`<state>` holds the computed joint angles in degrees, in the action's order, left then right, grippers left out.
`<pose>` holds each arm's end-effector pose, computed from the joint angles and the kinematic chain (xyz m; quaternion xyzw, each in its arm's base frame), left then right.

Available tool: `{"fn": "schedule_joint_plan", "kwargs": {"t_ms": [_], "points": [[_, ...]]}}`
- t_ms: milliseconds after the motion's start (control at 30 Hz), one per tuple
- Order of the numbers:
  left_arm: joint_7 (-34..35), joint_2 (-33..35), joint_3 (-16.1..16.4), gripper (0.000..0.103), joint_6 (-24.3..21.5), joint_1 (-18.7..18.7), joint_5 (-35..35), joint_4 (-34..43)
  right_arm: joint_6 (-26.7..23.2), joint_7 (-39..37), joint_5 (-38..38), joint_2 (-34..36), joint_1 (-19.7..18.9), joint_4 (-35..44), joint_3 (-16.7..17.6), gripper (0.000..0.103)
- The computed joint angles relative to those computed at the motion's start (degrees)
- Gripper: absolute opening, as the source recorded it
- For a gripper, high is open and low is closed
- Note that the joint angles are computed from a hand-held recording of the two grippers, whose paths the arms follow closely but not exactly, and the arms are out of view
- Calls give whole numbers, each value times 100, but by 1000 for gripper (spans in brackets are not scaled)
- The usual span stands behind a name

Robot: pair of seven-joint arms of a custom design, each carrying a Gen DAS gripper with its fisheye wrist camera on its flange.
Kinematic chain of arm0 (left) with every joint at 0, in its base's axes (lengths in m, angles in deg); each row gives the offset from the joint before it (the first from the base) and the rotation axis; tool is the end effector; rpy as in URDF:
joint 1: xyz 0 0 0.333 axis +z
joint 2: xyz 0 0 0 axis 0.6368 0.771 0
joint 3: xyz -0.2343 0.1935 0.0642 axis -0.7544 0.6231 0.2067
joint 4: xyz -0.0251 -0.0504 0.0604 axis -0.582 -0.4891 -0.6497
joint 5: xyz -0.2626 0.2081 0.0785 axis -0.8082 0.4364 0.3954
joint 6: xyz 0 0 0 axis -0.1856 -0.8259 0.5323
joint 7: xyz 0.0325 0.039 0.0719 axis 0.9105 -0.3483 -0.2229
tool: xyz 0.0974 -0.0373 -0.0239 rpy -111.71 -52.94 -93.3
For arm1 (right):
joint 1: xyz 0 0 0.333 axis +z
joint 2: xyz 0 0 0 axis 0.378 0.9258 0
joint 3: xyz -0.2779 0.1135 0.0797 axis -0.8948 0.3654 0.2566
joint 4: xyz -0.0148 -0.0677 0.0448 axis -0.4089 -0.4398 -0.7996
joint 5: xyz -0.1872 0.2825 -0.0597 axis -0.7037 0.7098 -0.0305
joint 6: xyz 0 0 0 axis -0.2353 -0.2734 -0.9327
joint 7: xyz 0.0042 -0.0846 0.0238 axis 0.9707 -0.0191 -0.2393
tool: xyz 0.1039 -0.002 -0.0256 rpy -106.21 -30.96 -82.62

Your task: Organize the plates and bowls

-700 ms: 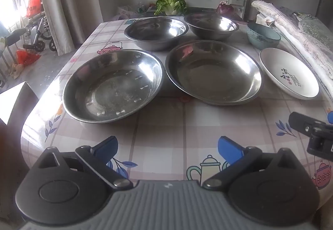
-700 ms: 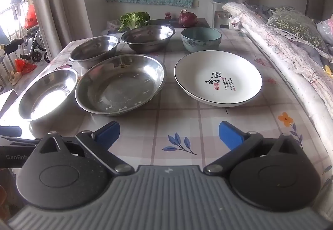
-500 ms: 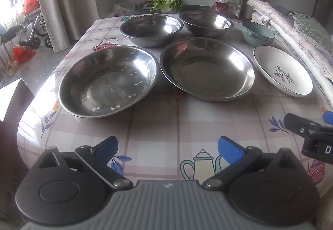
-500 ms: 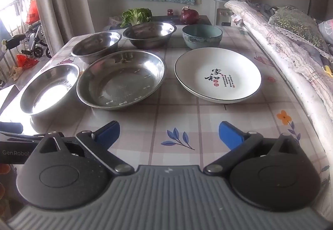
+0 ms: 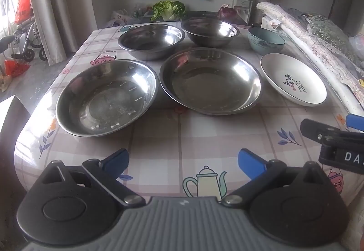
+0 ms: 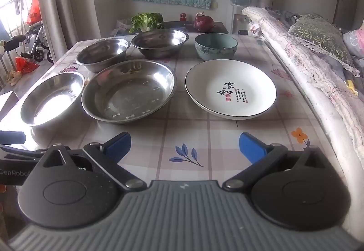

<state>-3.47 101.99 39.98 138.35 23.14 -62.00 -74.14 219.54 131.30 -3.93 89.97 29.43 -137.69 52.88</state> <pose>0.6403 -0.2133 0.4924 -0.6333 0.6972 -0.2454 0.2295 0.6138 0.0742 0.4838 -0.6303 0.6548 -0.2857 0.3039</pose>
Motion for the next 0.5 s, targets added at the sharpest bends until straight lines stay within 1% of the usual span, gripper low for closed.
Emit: {"fn": "schedule_joint_plan", "kwargs": {"t_ms": [100,500], "points": [[19,9,-4,103,12,8,-12,3,13,-33,39,-8,-26,-7,28,102],[-78,-9,35,103,14,25,27,-9,-52,74,-127,6,92,64,-55,102]]}}
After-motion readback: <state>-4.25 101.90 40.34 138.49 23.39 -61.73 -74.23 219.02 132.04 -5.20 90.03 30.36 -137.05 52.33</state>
